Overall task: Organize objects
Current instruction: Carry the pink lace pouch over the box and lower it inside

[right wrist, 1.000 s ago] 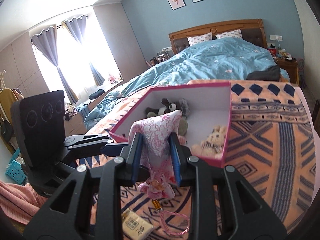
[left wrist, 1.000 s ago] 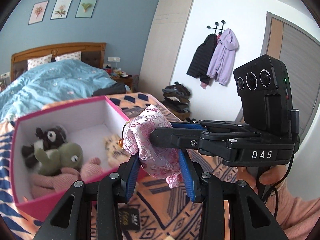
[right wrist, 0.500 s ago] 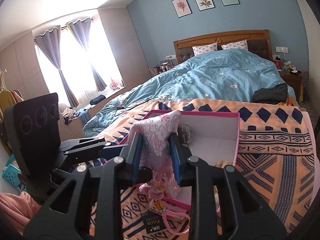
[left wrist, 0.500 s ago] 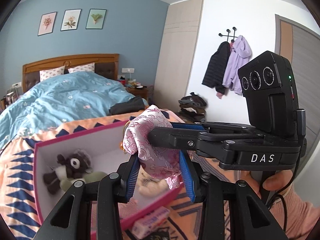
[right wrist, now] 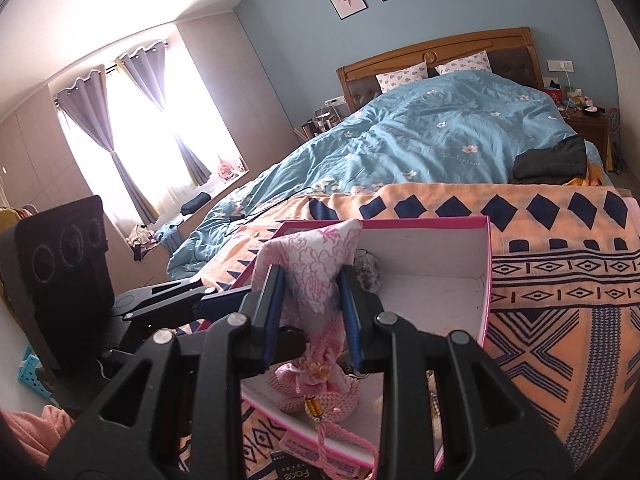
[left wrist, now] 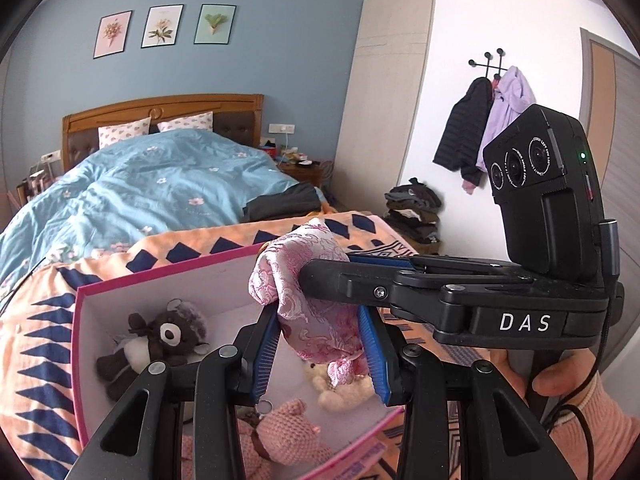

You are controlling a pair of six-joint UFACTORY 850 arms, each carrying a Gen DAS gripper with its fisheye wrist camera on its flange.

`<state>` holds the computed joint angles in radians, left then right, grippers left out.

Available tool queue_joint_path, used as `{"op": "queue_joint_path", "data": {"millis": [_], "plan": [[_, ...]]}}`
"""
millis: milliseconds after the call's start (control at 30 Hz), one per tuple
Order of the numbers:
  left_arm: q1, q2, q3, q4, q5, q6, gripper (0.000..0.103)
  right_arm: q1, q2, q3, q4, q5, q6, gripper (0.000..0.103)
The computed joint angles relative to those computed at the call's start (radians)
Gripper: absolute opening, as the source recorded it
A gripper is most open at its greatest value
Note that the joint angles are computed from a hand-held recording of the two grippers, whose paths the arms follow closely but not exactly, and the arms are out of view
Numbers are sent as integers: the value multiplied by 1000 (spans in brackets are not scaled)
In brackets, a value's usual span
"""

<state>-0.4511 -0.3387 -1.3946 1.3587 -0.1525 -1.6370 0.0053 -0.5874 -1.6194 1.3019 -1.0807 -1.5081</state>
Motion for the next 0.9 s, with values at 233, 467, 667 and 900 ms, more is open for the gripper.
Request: {"op": "queue_joint_path", "data": {"millis": [233,467,667,900], "plan": [[10,-57,-45,-252,1,243,39,6,-53,-49,-38,25,60,30],[17,-115,-102,-663,-25,638,39,14,-87,-72,-89,77,112,30],[13,-183,-185,-804,-120,783,39,28,-105,-83,-148,156,157,31],[10,-219,-231,-881,-174,859,39,35,-119,-94,-197,219,206,31]]}}
